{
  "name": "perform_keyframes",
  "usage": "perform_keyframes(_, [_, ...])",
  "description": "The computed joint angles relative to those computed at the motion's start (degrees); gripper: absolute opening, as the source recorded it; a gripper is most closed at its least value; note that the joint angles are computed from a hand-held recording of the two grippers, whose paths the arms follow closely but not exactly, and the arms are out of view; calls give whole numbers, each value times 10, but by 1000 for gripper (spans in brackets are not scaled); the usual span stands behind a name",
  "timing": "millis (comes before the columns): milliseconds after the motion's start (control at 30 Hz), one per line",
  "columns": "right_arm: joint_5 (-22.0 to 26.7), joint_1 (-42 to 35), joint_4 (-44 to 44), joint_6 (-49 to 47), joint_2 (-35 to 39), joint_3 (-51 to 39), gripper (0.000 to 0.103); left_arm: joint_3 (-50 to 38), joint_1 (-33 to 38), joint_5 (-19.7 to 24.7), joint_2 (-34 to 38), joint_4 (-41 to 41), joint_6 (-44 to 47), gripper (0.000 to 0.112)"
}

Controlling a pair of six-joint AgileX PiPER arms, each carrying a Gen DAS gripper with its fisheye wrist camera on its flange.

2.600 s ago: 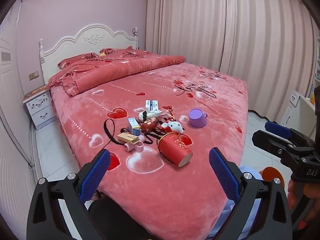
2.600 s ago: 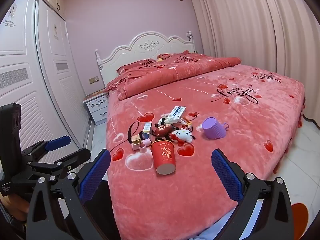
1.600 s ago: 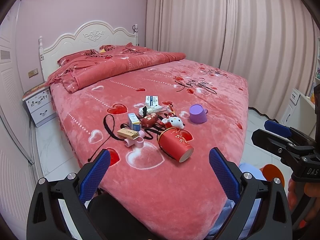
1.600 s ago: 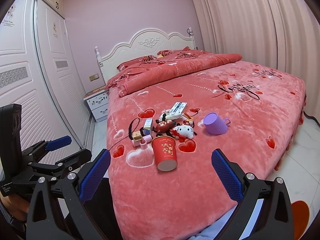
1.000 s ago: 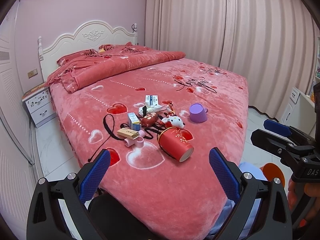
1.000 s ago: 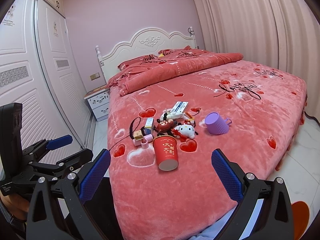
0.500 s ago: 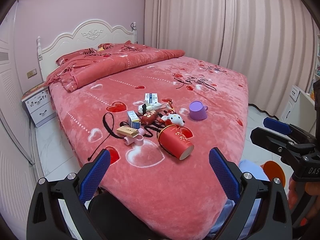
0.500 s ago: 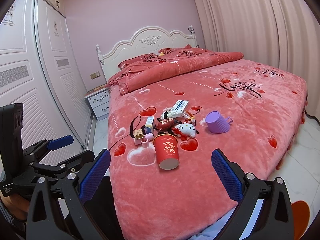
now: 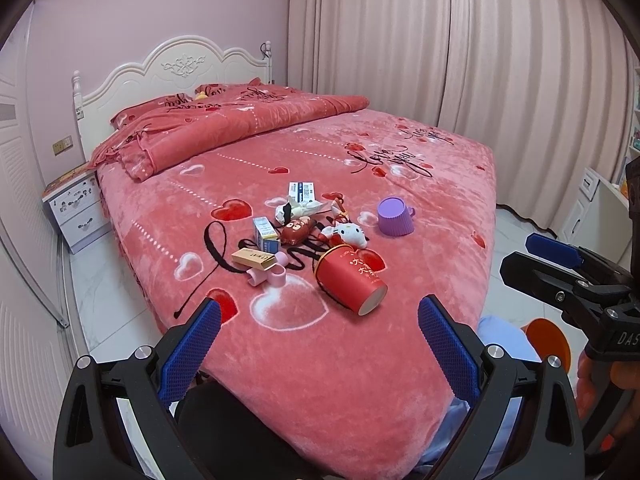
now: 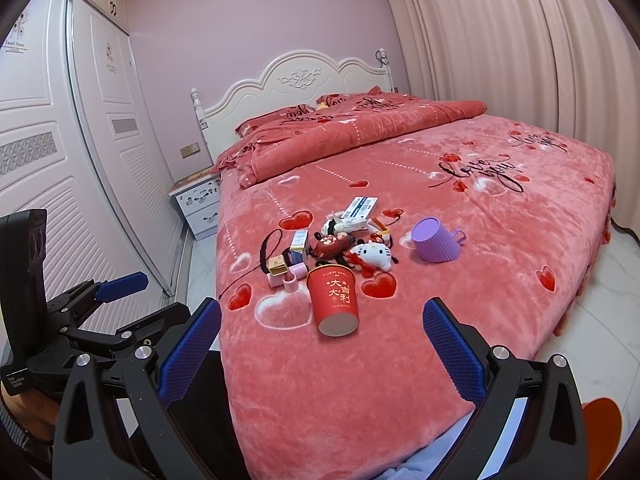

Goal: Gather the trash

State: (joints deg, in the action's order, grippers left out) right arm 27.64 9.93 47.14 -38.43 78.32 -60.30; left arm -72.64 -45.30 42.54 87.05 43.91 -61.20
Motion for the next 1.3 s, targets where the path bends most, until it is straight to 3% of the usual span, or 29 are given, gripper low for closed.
perform_keyframes(767, [10,-9,24,-11,4,2,99,22,2,-6,-5,-11,5,97])
perform_keyframes(1000, [45,-24,106,-107,31,-16,99,7,37,-19,4,-72,99,97])
perform_keyframes(1133, [26,-12,137,-169,44,-19,99,6,62,-29,10,-99,143,97])
perform_keyframes(1233, [73,-21,183,-214,76,-43,99,6,96,-51,13,-145,188,97])
perform_keyframes(1300, [62,-10,171,-206,92,-57,99,3,118,-68,17,-185,229,97])
